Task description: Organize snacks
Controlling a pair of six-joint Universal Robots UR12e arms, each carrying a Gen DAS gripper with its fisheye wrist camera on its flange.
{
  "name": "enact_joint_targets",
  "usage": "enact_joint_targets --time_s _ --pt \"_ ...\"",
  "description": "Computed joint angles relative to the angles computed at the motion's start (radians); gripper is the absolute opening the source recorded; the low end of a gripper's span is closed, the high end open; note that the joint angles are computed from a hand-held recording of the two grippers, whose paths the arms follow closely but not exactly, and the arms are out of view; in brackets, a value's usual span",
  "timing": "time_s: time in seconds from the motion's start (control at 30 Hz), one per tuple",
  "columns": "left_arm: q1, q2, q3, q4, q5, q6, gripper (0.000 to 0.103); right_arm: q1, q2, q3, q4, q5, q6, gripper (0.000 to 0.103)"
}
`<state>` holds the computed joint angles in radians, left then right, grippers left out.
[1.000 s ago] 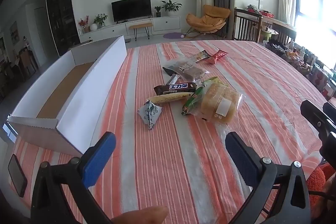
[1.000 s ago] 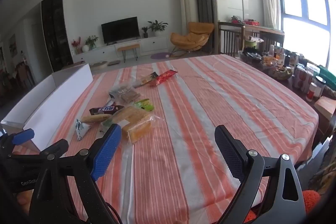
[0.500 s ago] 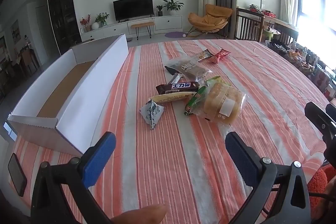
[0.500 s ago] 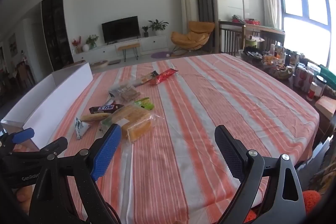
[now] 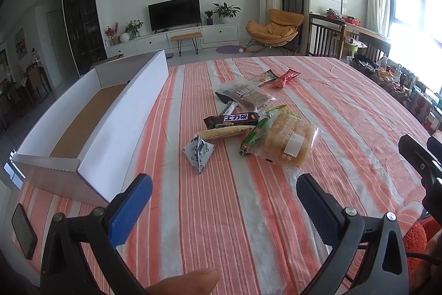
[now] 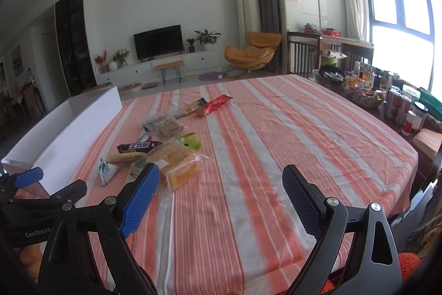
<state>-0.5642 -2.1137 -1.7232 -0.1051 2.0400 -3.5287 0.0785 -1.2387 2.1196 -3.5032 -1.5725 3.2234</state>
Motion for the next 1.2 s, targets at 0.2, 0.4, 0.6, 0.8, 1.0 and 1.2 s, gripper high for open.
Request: enact_joint_targets --time_s 0.2,0.4,0.6,0.8,1.0,1.2 --pt "0.0 0.003 -0.004 0.005 -0.002 -0.001 0.103 -0.001 -0.007 0.006 -0.007 -0.001 0.0 0.093" --pt "0.002 0.007 -0.008 0.002 -0.004 -0.009 0.103 -0.003 -0.01 0.007 -0.001 0.003 -0.001 0.093" --pt "0.003 0.006 -0.009 0.002 -0.007 -0.009 0.103 -0.002 -0.01 0.007 -0.001 0.001 -0.001 0.093" --pt "0.004 0.003 -0.008 -0.002 -0.012 -0.008 0.103 -0.002 -0.012 0.009 0.003 0.003 0.001 0.093" --pt "0.004 0.003 -0.008 -0.001 -0.013 -0.008 0.103 -0.003 -0.011 0.008 0.004 0.004 0.001 0.093" --pt "0.004 0.003 -0.008 -0.002 -0.013 -0.008 0.103 -0.003 -0.011 0.008 0.001 0.003 0.0 0.093"
